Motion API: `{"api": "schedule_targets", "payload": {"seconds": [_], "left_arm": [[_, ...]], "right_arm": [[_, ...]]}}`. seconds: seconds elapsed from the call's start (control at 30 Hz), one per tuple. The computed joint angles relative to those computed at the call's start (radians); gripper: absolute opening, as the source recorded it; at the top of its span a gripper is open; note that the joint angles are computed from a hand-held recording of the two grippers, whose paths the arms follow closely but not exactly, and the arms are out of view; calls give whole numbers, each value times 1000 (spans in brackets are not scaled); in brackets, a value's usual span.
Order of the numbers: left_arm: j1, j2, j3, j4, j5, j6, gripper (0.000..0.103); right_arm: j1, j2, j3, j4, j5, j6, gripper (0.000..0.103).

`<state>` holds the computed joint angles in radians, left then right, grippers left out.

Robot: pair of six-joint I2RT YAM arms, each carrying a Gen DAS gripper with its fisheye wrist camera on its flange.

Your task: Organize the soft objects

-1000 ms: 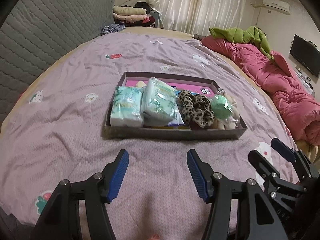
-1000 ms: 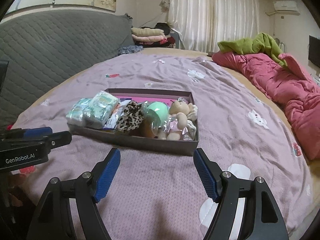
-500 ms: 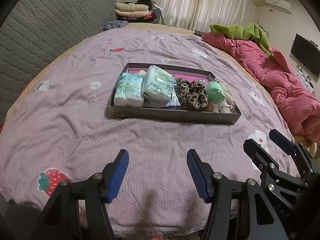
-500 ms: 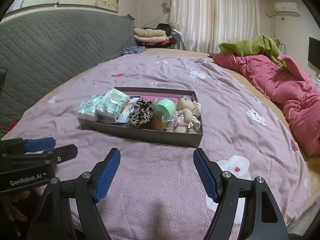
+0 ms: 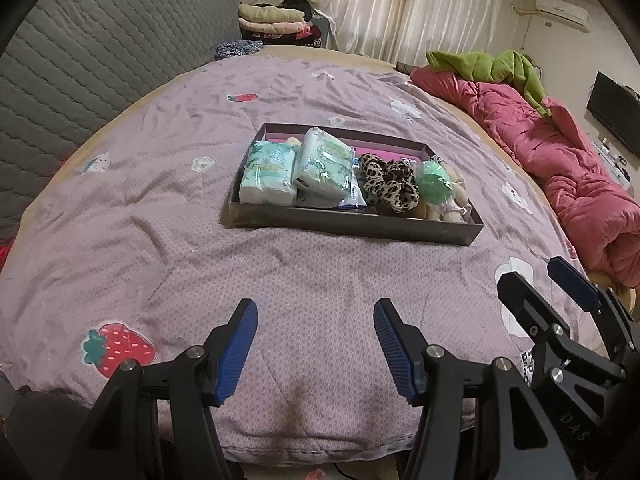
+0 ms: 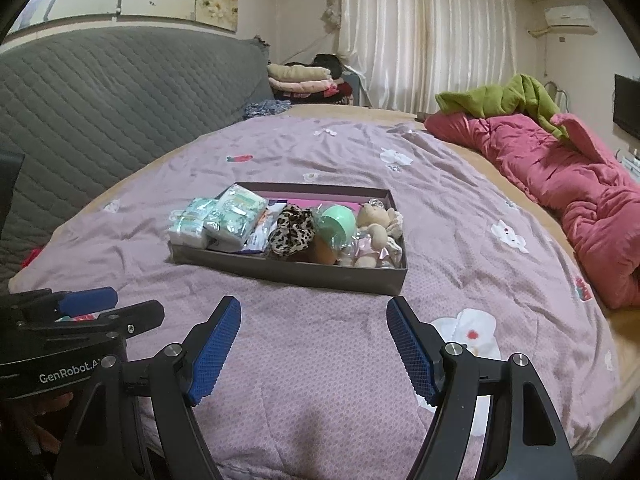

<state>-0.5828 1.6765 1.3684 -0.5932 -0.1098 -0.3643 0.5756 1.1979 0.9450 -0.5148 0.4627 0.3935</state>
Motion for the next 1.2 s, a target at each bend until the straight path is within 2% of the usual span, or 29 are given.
{"api": "schedule_targets", "payload": {"seconds": [0.27,0.53,0.7,1.2], "left_arm": [[-9,-25,-35,11,-28,4,60],[-1,12,-39,33,-27,8,60],[-3,44,-54,85,-43,19,60],[11,149,-3,92,-27,21,60]], "right_arm": [[14,-10,-9,-13,4,11,77],[-20,26,-59,57,-17,-8,77],[-47,50,-77,104,-42,-25,77],[-109,141,-91,178,-89,-42,77]]}}
